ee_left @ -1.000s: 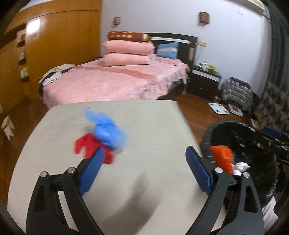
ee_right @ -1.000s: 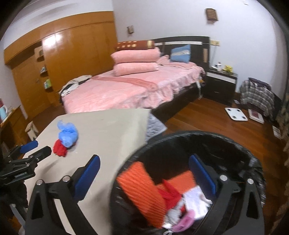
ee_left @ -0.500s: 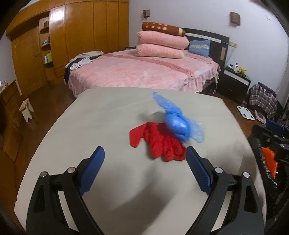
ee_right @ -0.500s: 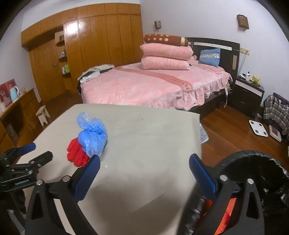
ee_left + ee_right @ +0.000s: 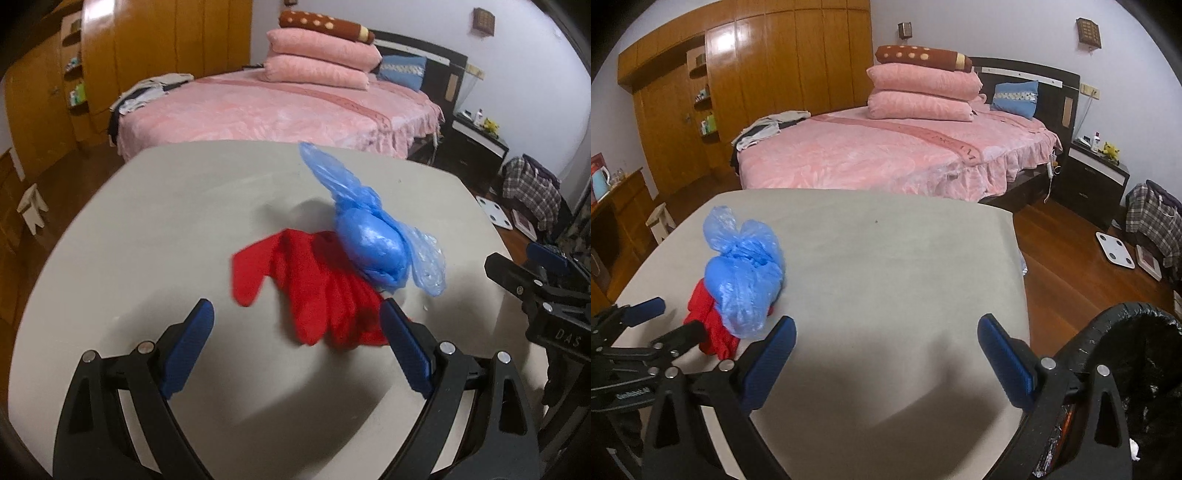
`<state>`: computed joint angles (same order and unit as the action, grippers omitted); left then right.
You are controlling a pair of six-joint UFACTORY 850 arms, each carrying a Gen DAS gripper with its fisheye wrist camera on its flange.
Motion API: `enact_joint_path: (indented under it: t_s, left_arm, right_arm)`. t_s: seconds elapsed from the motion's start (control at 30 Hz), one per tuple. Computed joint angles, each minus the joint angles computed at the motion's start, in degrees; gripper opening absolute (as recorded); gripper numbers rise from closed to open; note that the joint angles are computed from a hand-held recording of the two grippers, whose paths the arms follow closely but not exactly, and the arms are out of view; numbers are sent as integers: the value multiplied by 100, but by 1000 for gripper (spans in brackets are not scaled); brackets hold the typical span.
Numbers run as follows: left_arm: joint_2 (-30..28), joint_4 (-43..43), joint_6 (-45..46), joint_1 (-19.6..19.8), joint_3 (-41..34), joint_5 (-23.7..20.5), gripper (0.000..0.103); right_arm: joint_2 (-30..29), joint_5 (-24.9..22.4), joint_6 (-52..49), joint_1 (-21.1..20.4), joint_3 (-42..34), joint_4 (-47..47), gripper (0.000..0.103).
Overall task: Collect trash
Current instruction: 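Move both open tools back to the red glove and blue bag, then grasp the red glove with the left tool while the right tool grasps the blue bag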
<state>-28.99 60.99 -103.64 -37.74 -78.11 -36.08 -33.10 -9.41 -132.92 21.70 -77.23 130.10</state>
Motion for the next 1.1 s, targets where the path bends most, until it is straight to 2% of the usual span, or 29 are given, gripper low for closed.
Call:
enact_joint_path:
  t_s: [0.27,0.37,0.43,0.53,0.7,0.77,0.97,1.03,1.07,1.1]
  left_arm:
    - [-389,-856,972,120,-432,45,89]
    - [-380,-885,1160,110,-429,-55,81]
    - [-279,-841,1138,122,-293,-46,77]
    - [-78,-829,943,164,-39,-187,77]
    - [283,-515,331,275,404,123,79]
    - [267,-464,291,294,375,173,83]
    - [-90,-787,848,418,-87,183,83]
    - [-174,-831,997,453,-195,191,78]
    - [-211,-820,1060,462,-239,174,73]
    - [-219,-744,1043,471,-241,192,63]
  right_arm:
    - [-80,78,71,13,-68,-100,97]
    - [-109,108,200,27,-91,-272,97]
    - [-103,107,194,38,-74,-304,97]
    - [-94,95,-20,46,-49,-140,97]
    - [-158,195,269,88,-115,-505,97]
    - [-178,235,533,95,-147,-771,97]
    - [-195,232,1052,78,-163,-1224,97]
    - [-228,257,1462,82,-218,-1641,97]
    - [-240,261,1648,81,-228,-1842,97]
    - [-259,272,2033,87,-255,-2249,97]
